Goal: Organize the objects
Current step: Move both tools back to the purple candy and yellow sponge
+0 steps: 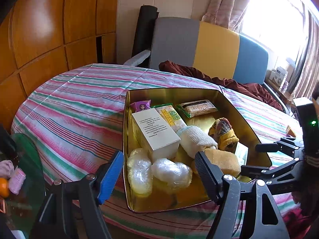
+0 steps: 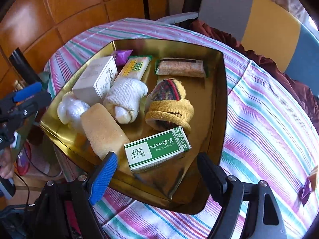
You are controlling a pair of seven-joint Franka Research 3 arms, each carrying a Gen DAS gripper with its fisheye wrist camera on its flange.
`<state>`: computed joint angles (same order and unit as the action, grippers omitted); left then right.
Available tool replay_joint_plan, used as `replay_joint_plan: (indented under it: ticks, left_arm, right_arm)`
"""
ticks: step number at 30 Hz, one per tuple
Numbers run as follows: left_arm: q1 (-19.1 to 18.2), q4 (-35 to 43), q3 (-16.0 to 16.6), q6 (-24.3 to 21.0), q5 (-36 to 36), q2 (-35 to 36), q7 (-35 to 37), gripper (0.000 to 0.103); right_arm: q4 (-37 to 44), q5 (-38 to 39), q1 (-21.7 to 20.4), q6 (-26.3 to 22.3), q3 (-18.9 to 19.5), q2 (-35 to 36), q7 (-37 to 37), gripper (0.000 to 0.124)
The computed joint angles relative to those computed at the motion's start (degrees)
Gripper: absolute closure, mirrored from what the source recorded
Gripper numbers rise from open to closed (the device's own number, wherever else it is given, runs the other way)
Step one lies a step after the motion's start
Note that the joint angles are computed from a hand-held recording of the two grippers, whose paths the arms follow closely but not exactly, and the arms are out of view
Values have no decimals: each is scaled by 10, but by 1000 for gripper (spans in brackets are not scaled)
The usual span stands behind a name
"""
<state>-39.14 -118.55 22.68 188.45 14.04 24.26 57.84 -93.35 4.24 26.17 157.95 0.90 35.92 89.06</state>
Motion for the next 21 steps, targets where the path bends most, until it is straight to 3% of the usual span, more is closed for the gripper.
replay_joint_plan:
  ticks: [7,11,17,21]
  left_arm:
    - [-37,0,34,1,-4,6,3,28]
    - [-59,2,55,0,-6,9,8,28]
    - [-77,8,64,3,-8,11,22,25]
    - [-60,26,38,-13,4,12,27,25]
  right_arm:
    - [-47,12,-4,46,-8,-35,20,40]
    - [-79,64,-48,81,26,-60,2,40]
    - [-134,40,-18,113,-49,-95,74,38]
    - [-172,5,-9,112,-98,-118,145,38]
